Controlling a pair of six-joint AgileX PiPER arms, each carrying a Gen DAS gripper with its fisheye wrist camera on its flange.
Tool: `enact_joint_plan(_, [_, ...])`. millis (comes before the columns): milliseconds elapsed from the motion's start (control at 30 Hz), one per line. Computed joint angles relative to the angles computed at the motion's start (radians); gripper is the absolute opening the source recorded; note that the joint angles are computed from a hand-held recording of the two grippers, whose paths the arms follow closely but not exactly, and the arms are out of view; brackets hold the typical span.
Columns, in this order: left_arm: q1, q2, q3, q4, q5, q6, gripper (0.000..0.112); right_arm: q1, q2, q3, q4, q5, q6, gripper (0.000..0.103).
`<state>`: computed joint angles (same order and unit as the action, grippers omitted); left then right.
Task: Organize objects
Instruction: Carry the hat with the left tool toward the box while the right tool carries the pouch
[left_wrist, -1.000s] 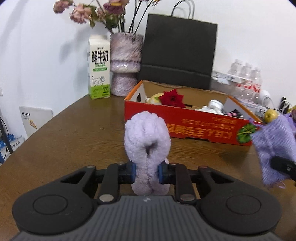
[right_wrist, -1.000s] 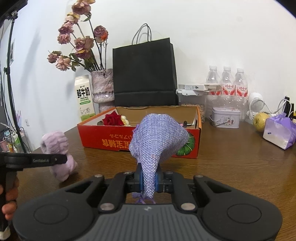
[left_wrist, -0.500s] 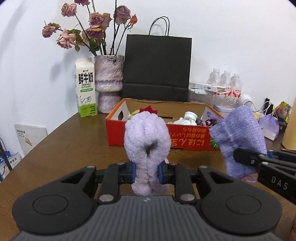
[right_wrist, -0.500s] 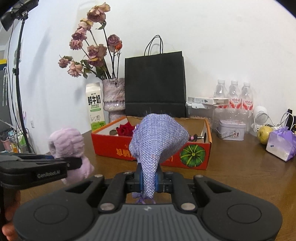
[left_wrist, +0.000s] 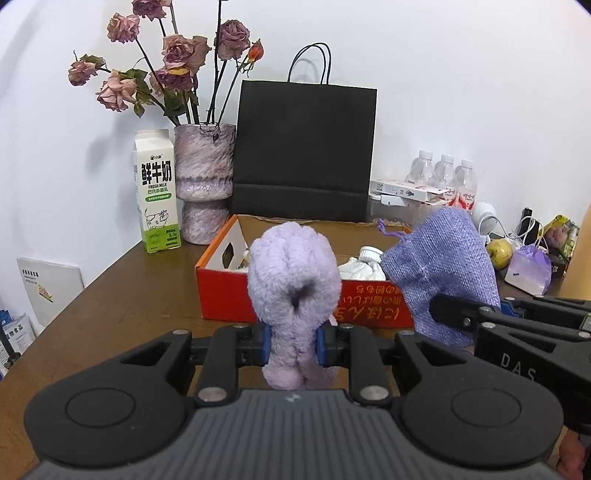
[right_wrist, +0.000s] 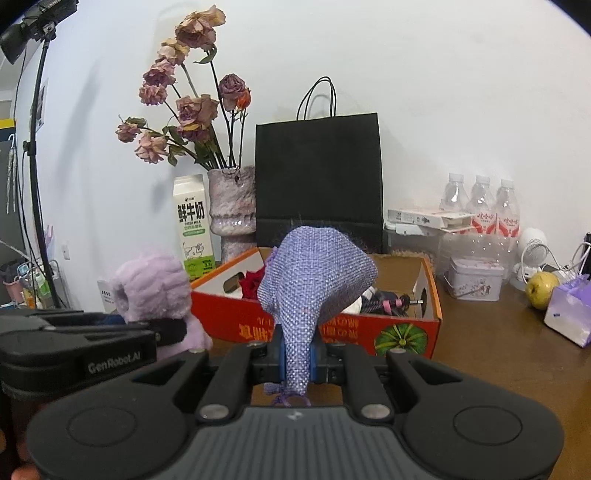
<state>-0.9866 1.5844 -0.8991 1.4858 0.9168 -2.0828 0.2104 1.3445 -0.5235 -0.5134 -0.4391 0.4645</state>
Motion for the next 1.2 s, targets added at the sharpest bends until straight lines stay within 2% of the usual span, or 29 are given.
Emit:
enact_joint_plan(133, [0.035,0.015,-0.023,0.029,-0.025,0.005,0.023,0.004,0.044,-0.038,0.027,-0.013,-0.006,0.011])
enact_joint_plan(600, [0.148,0.103,-0.152,0.098,-0.108,0.024,0.023,-0.041,0.170,-0.197,-0.097,-0.012,0.120,0.011])
enact_joint_plan(1200, [0.335,0.264,-0.372,0.193,-0.279,0.068,0.023,-0.035,0.412,-0.500,-0.144,0.048,0.171,0.011])
